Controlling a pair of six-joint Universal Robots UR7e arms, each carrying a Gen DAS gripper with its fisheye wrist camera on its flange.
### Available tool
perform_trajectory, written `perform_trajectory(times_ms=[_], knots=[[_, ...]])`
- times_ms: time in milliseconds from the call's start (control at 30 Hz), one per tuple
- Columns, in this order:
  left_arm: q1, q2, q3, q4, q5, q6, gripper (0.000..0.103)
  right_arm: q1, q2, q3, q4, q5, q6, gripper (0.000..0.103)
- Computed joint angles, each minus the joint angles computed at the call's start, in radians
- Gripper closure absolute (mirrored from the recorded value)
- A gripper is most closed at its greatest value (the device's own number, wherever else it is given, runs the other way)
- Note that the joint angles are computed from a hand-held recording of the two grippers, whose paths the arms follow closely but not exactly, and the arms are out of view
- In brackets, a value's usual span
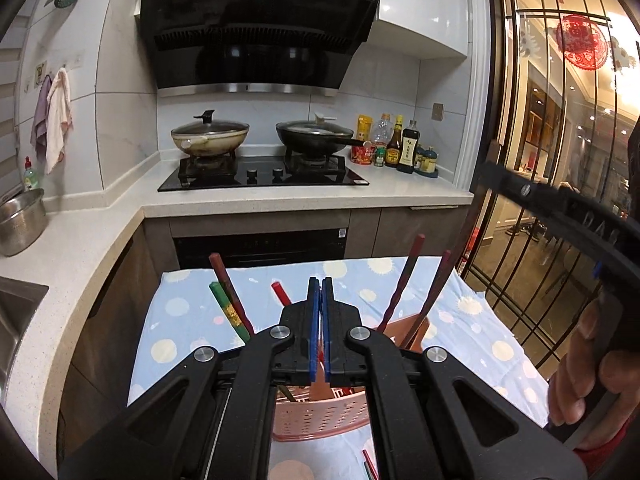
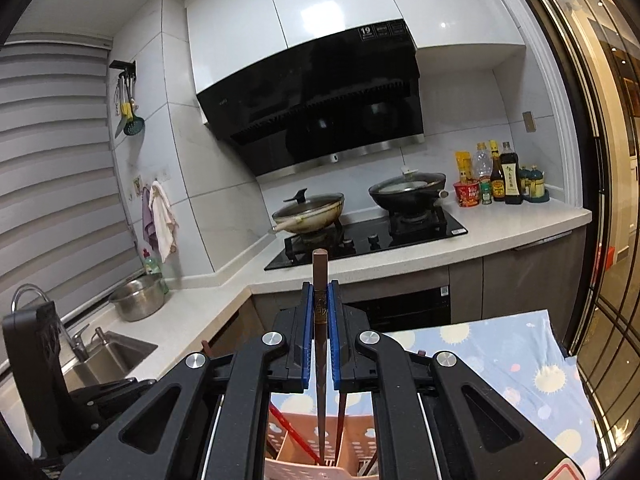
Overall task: Organize utensils
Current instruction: 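Lift the spoon and chopstick and lower them into the pink holder with both tools, then open both tools and withdraw them back over the last chopsticks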
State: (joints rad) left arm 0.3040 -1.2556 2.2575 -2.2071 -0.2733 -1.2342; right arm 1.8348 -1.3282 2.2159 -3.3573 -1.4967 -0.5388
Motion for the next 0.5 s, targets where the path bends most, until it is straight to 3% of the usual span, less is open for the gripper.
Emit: perform_trajectory(times_ms=[233, 400, 500], knots=[[0.029, 0.009, 0.031, -0.079, -0.031, 0.022, 0.102, -0.036, 0.055, 0.023, 0.003, -0.043, -0.039, 0.096], [0.033, 0.006, 0.035, -0.050, -0.040, -0.025, 0.102, -0.051, 0.055, 0.036, 0.015, -0.046, -0.060, 0.095], [0.027, 0.000, 0.020, 0.061, -0.032, -0.119, 0.095, -0.057, 0.047, 0.052, -0.010, -0.043, -0.063, 0.079]])
